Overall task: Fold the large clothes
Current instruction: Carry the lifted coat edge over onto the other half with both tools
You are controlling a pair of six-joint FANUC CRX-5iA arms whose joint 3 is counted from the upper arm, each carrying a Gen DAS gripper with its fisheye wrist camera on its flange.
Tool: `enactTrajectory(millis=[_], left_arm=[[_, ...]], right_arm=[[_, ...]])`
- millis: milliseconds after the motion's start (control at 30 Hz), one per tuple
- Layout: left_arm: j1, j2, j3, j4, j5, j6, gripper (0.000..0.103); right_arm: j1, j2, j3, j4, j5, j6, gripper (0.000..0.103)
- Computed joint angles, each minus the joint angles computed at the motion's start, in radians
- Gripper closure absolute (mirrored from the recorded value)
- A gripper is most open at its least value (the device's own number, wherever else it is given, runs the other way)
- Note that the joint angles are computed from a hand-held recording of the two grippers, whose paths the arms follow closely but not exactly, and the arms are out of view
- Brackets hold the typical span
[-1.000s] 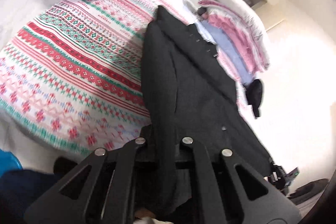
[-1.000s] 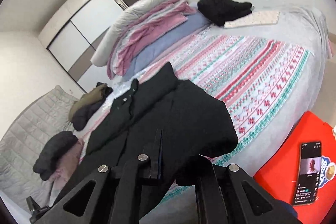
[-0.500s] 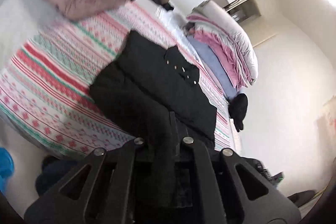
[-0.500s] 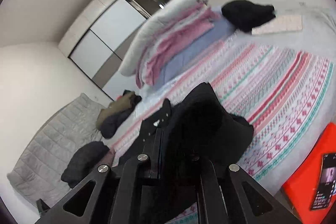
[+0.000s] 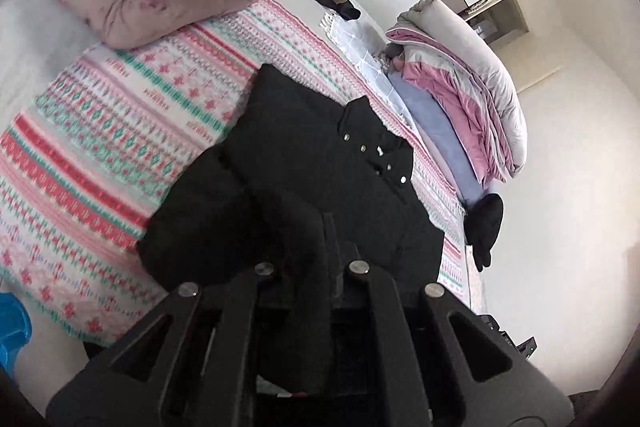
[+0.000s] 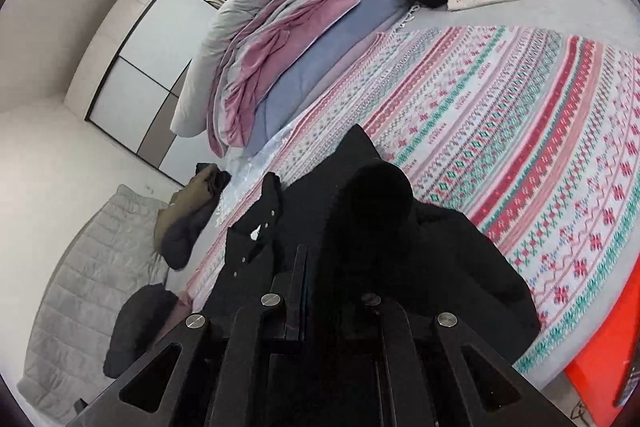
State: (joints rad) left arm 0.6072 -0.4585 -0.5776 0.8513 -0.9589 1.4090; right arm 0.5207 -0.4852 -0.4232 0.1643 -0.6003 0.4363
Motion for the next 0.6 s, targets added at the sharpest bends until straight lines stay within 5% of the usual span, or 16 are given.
enactTrajectory(millis=[233, 333, 467, 600], left_arm=[[-0.139, 0.329, 0.352, -0.161, 0.14, 0.216, 0.095], [-0.175, 0.489, 0.558, -0.28, 0.163, 0.346, 0.095], [-0.235, 0.782, 0.965, -0.513, 0.052, 0.485, 0.092], [-0.246, 1.0, 1.167, -0.546, -0.049, 0.509, 0.085]], right_arm=[[-0.121, 0.318, 0.343, -0.182, -0.014, 0.277, 0.094], [-0.159, 0.487, 0.533, -0.167, -0.033, 0.268, 0.094], [-0.184, 0.745, 0.868, -0.166, -0.114, 0.346, 0.094], [-0.197, 1.077, 1.287, -0.2, -0.341, 0.391, 0.088]])
